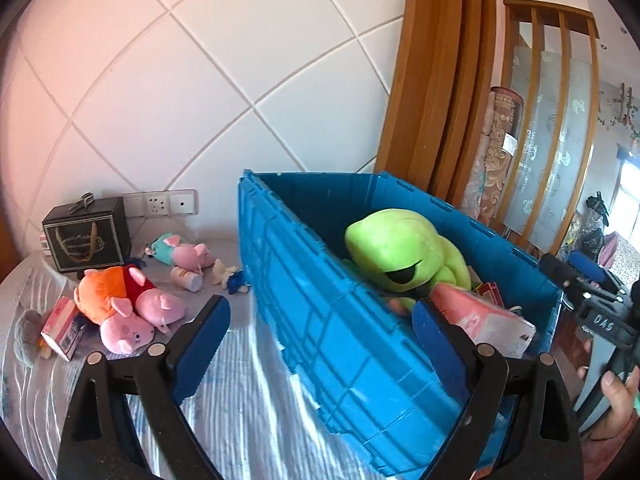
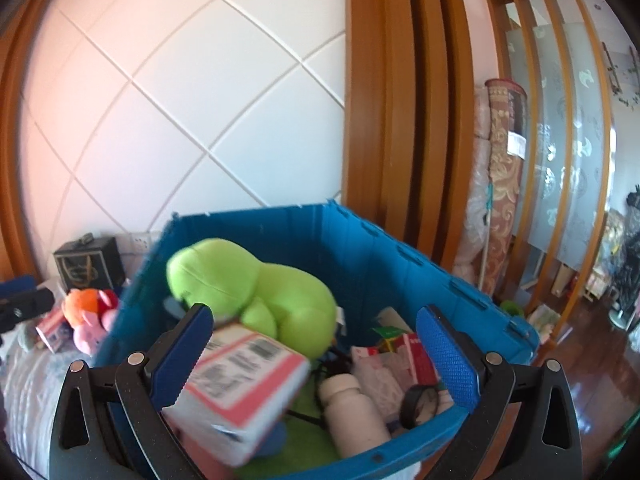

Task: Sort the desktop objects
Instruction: 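Open both tools to drop the tissue pack and tape into the crate, then move both tools back to the bed toward the grey plush and wipes packet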

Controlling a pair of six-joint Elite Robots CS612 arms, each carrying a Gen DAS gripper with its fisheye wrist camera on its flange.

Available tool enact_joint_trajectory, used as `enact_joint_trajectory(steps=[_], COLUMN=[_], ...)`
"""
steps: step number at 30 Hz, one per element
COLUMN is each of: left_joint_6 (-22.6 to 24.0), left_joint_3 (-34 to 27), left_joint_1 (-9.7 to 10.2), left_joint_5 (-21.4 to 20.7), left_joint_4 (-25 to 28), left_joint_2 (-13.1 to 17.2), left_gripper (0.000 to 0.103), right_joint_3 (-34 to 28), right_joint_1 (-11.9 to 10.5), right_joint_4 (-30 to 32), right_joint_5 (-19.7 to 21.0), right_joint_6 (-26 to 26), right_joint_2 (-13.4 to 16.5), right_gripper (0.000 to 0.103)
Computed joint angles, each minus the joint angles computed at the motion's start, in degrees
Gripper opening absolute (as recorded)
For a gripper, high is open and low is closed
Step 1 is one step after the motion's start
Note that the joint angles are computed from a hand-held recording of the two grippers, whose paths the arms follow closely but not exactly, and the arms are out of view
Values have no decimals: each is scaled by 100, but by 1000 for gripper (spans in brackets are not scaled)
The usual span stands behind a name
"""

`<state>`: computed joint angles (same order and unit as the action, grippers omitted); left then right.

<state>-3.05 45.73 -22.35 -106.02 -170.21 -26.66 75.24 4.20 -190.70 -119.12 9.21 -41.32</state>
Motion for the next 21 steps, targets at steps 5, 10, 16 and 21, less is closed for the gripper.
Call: enact_joint_trajectory(steps=[5,10,16,21], left_joint_6=[-13,-149,-404,-512], left_joint_3=[-25,-314,-1016,-2065], left_joint_1=[315,682,1093,1356], left_joint_5=[297,603,996,1598], left_joint_4=[222,655,1441,2247], left_joint_2=[66,278,685,1272], left_gripper=[93,93,93,93], right_joint_3=[-501,-1207,-2394,-3500], right_joint_1=[353,662,901,913], right_joint_4=[-184,-247,468,1457], right_joint_5=[-369,-368,-111,738], right_joint_6=[-235,-498,-552,-313], right_joint_2=[200,535,1145,1766], right_gripper=[103,103,103,103])
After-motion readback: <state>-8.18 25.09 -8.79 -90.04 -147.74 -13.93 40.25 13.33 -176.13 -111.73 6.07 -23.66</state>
